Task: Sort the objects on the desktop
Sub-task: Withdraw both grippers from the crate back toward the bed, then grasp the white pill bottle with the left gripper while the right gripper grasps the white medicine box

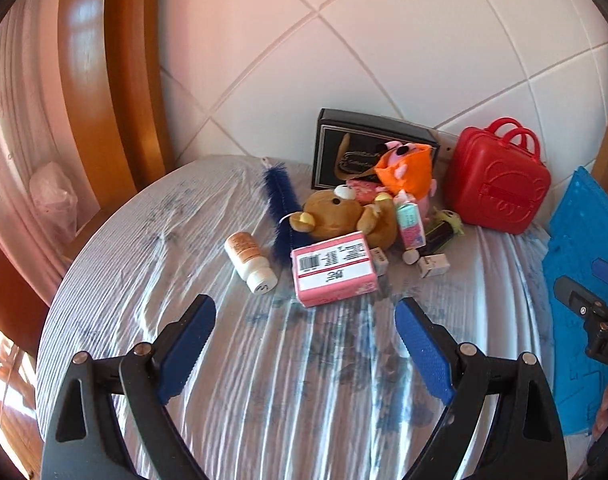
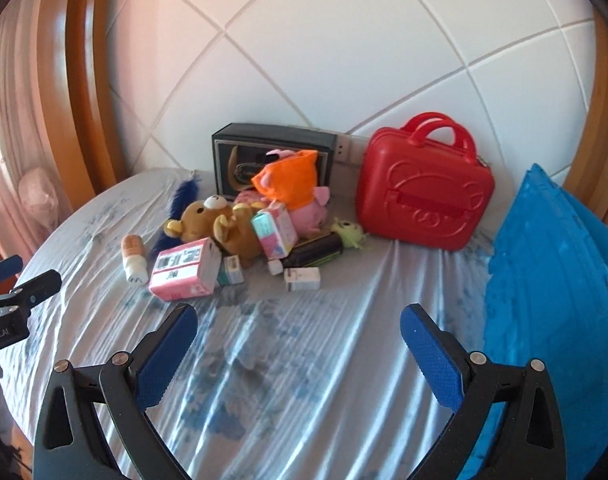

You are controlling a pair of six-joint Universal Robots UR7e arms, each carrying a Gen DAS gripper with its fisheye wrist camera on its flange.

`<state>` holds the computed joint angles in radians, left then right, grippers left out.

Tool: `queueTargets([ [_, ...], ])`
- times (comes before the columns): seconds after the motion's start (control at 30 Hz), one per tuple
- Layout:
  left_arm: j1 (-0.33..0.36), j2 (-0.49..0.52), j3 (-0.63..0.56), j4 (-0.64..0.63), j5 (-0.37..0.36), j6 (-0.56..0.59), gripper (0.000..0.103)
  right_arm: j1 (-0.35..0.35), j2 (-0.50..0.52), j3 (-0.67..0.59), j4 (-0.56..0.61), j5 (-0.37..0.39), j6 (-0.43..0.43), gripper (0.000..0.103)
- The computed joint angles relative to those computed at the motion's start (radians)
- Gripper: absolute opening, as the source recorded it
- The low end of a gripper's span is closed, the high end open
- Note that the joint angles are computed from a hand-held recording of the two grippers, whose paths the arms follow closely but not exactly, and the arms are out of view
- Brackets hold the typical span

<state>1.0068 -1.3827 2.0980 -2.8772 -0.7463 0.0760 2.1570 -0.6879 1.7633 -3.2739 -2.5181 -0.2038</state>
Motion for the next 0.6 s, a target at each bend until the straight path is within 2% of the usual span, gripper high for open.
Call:
queueTargets([
  [0.23,0.154,0.137,-0.15,0.04,-0.027,0.0,0.092,-0.075,0.123,-0.167,0.135,0.073,-0.003,0.103],
  [0.4,0.25,0.285,-0.314,0.098,-0.032,-0.02,0.092,-0.156,0.19,-0.27,0.198,0.075,-0.016,0.103],
  [0.6,0.322,0.437,-0.495,0.166,-0.047,-0.036,0.092,-0.261,0.234,-0.351,0.257,0.076,0.009,0.103],
])
